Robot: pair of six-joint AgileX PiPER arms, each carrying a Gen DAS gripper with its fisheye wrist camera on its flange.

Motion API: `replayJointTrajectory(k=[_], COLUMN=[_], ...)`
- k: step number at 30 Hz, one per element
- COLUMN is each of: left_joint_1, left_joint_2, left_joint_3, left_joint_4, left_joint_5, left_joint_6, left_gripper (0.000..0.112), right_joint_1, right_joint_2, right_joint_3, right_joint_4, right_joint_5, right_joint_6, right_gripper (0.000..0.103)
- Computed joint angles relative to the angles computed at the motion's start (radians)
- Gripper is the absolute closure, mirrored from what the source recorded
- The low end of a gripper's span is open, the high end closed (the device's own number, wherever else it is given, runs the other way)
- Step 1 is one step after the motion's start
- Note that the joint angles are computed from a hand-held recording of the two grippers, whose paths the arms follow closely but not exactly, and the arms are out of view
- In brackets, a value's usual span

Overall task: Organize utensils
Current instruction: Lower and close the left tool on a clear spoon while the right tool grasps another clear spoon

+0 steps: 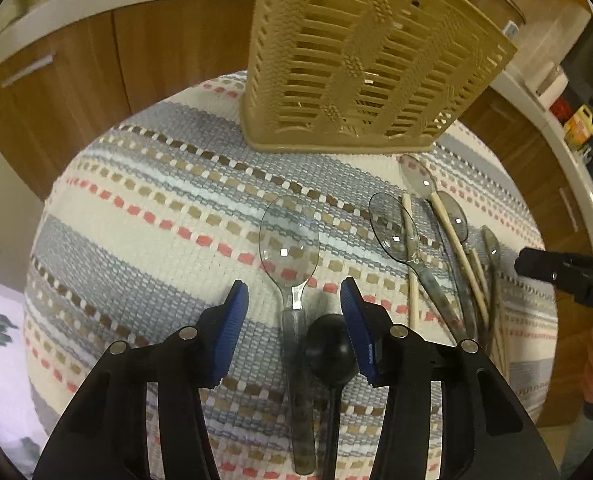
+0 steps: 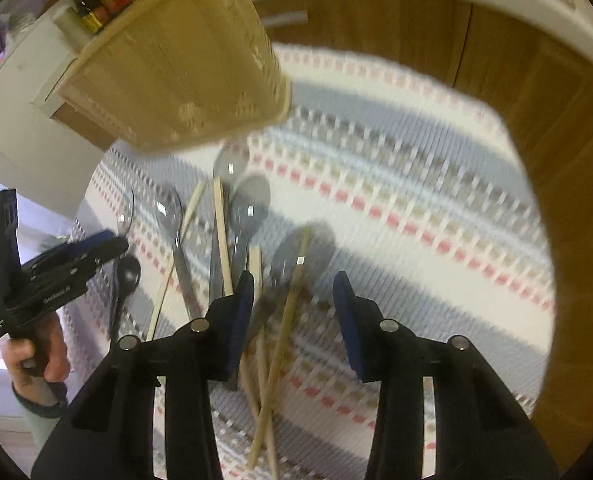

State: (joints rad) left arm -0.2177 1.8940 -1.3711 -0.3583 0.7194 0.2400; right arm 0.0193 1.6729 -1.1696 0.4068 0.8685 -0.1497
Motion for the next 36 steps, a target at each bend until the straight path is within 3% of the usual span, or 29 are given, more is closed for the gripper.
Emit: replayJointTrajectory(k=[5,8,18,21,28,32,35,36], left_joint_1=[-0.028,-0.016,0.022,0.03,-0.078,-0.149,-0.141,-0.127], left_joint_2=[0.035,0.05,0.0,0.0,0.037,0.056,0.047,0.03], left_joint_3=[-0.053,-0.068,0.006,-0.001,-0.094,-0.128,-0.113,-0.08], left_joint_4=[0.055,0.02,-0.065,-0.064,0.206,0.398,0.374,0.322], left_joint_5=[0.013,0.023,0.009,0.035,0.078,0.079,0.045,-0.003], left_joint_6=[-0.05,-0.022,0.069,0.073,-0.168,-0.358,-0.373,-0.342], left_gripper=[0.074,0.076,0.077,0.077,0.078,0.1,0.103,0.103], right_joint_1=[0.011,0.04,0.065,0.096,0.134,0.155,0.143,0.129], right_joint_2=[0.021,0.044,0.123,0.136,0.154,0.133,0.09,0.072], right_joint_3=[-0.008,-0.021,-0.076,-0.112,-0.134,-0.119,-0.069,-0.05], right_joint_4=[0.094,0.065,-0.01,-0.082,-0.181,-0.212,-0.145,-0.102], right_joint_5=[0.052,0.053,0.015,0.017,-0.01,-0.033,-0.073,-0.086], right_joint_6=[-0.016,0.04,0.195,0.237,0.255,0.246,0.164,0.113], right_gripper=[0.078,0.083,0.085,0.094,0.095,0.098,0.102,0.102])
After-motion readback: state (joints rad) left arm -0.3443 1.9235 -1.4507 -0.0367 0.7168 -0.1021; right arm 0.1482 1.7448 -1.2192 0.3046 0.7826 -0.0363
